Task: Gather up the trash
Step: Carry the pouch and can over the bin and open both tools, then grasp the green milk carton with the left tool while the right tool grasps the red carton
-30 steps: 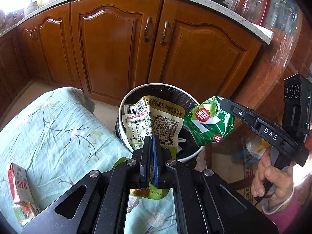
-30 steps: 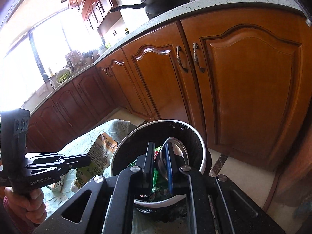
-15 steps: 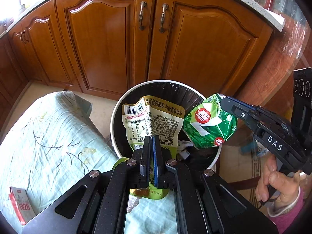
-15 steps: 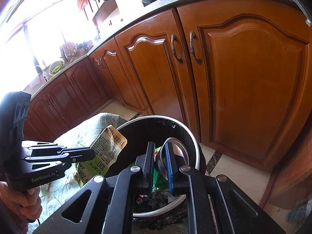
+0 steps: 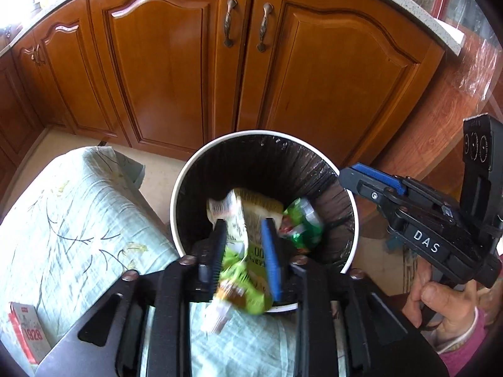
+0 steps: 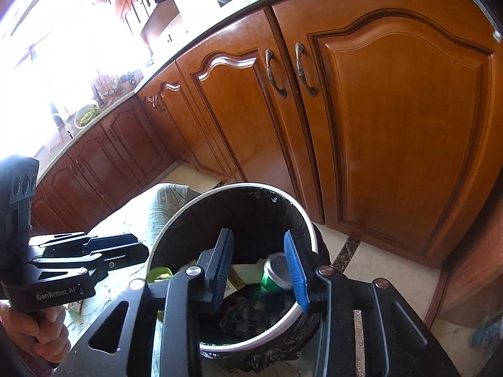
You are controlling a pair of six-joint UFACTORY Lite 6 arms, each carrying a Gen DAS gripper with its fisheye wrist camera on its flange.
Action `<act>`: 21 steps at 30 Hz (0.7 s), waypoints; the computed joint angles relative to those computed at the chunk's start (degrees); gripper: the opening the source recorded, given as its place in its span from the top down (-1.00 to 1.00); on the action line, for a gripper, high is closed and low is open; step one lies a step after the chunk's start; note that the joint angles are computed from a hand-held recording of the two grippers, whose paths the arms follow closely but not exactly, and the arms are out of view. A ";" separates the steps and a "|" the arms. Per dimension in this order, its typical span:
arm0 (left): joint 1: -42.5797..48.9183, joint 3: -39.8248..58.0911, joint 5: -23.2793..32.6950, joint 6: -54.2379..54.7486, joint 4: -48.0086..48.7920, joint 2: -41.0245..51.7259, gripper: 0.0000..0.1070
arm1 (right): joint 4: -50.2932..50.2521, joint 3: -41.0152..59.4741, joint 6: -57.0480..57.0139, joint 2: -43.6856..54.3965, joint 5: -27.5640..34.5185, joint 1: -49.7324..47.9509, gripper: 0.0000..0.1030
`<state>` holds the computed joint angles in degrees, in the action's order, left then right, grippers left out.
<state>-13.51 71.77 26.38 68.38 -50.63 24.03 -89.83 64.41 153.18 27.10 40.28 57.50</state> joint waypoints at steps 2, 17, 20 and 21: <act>1.18 -1.88 0.46 2.79 -2.74 -1.74 0.46 | -0.97 -1.15 2.78 -0.69 1.28 1.51 0.10; 26.21 -28.85 10.25 29.62 -23.07 -18.87 0.07 | -1.20 8.50 14.45 9.30 8.24 16.59 -0.74; 34.22 -31.34 13.07 32.50 -21.77 -19.23 0.07 | -1.05 13.71 14.04 13.28 6.86 17.33 -0.75; 36.84 -31.68 14.00 33.09 -21.19 -19.07 0.07 | -0.76 15.54 13.57 14.61 6.42 17.62 -0.75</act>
<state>23.33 40.09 40.38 101.47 -71.82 4.95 -90.59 79.95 166.75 41.71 46.71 75.12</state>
